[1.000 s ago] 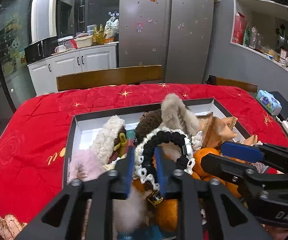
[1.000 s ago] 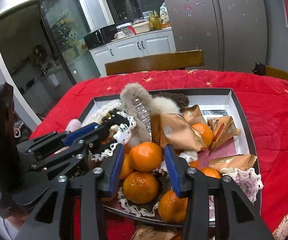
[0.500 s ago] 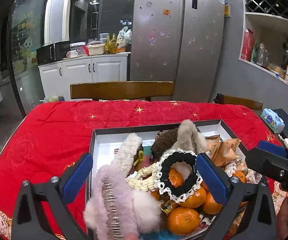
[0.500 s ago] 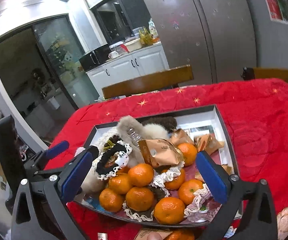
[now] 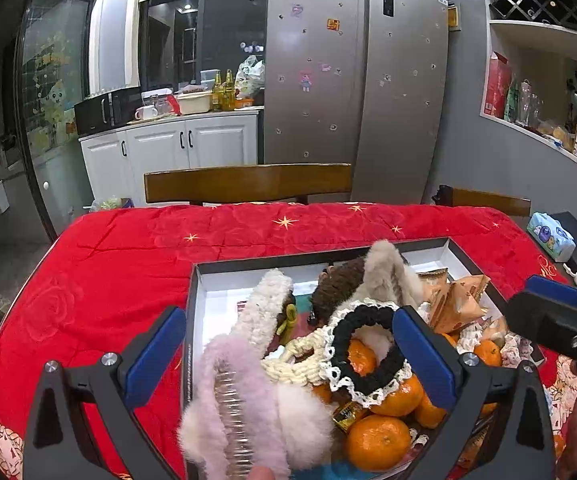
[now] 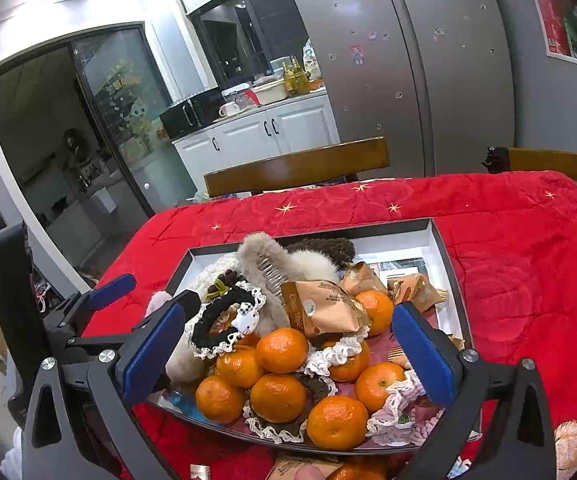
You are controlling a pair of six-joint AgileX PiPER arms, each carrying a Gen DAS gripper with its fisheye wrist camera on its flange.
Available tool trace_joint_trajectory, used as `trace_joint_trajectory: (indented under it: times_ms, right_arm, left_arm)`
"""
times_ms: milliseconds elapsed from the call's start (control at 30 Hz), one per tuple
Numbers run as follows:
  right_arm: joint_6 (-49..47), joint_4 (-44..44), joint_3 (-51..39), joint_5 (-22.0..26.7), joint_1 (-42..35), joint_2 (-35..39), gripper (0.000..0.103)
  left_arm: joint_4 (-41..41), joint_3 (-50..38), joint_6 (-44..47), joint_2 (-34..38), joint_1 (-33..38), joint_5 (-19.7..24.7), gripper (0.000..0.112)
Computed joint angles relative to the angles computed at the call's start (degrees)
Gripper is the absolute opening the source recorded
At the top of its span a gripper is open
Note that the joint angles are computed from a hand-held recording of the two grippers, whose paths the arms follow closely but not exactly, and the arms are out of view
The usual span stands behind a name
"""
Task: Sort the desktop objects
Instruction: 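Lower the scrunchie and mandarin into the tray and open both tools, then withdraw both tools from the tray toward the loose items on the table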
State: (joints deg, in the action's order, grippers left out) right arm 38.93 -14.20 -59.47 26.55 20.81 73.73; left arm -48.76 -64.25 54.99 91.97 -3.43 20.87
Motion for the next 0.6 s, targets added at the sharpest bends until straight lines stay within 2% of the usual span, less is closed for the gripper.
trace_joint_trajectory:
  times_ms: [200, 300, 400, 500, 600]
  right_arm:
    - [3.87, -4.42, -0.90, 1.96, 1.10, -2.87, 0.103]
    - [5.46, -6.15, -1.71, 3.35, 1.70, -5.14, 0.103]
    - [6.05, -7.26, -3.38, 5.73, 2.89, -7.43, 0.103]
    - [10.98, -14.47, -5.28, 10.20, 7.04, -9.63, 0.103]
    - [19.44, -25.83, -6.20, 16.92, 14.29, -12.45, 0.103]
  left_arm:
    - [-3.85, 0.69, 3.61, -3.53, 1.05, 1.92, 0.103]
    - [-1.40, 0.21, 1.68, -6.57, 1.51, 4.99, 0.103]
    - [0.36, 1.27, 0.93, -10.84, 1.69, 6.07, 0.103]
    - [-0.38, 3.13, 1.57, -16.43, 2.64, 7.14, 0.103]
    - [5.15, 3.75, -3.70, -21.38, 2.82, 8.32, 0.103]
